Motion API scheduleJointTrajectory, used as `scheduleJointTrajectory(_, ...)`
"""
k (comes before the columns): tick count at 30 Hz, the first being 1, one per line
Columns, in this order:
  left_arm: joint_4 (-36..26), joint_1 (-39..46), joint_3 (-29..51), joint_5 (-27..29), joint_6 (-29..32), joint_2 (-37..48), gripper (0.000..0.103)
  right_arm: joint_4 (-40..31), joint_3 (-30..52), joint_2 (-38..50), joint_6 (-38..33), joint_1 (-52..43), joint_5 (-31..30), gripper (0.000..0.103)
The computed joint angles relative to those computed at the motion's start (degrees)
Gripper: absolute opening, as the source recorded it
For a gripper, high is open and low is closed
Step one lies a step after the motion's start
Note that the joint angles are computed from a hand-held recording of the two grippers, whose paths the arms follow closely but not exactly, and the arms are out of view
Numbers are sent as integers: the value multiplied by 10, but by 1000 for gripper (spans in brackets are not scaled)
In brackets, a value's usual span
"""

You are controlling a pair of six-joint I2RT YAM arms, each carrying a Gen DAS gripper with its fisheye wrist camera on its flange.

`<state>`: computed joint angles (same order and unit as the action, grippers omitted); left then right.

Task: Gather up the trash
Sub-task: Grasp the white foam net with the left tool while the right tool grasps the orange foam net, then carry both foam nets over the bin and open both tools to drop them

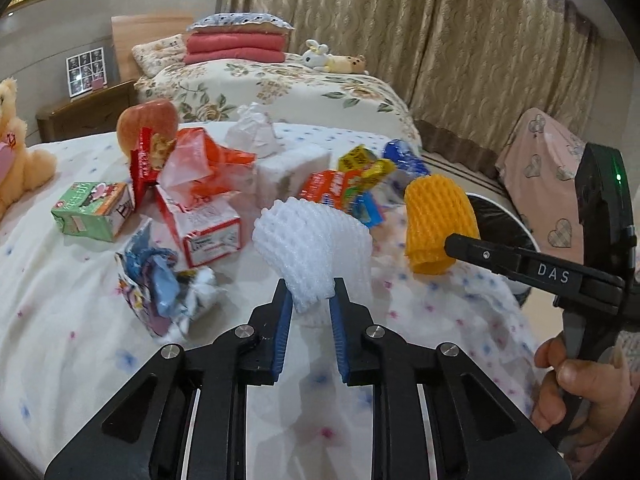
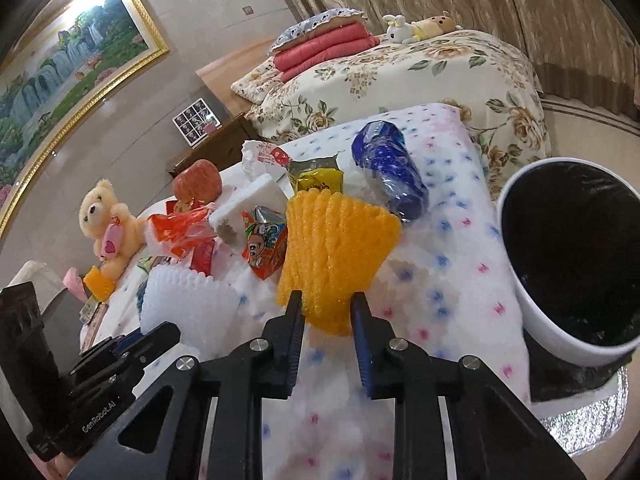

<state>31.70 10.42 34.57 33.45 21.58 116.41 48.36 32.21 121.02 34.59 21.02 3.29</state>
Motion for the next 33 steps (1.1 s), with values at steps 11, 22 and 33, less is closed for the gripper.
scheduleJointTrajectory(11, -1, -62, -42, 7, -23, -41, 18, 88, -134, -57, -9, -55, 1, 21)
scheduleJointTrajectory(22, -1, -162, -38, -24, -73, -60, 18, 165, -212, -58, -35, -167, -37, 21)
scheduleJointTrajectory(33, -6, -286, 18, -86, -119, -37, 18, 152, -223, -64, -97, -288, -99, 21)
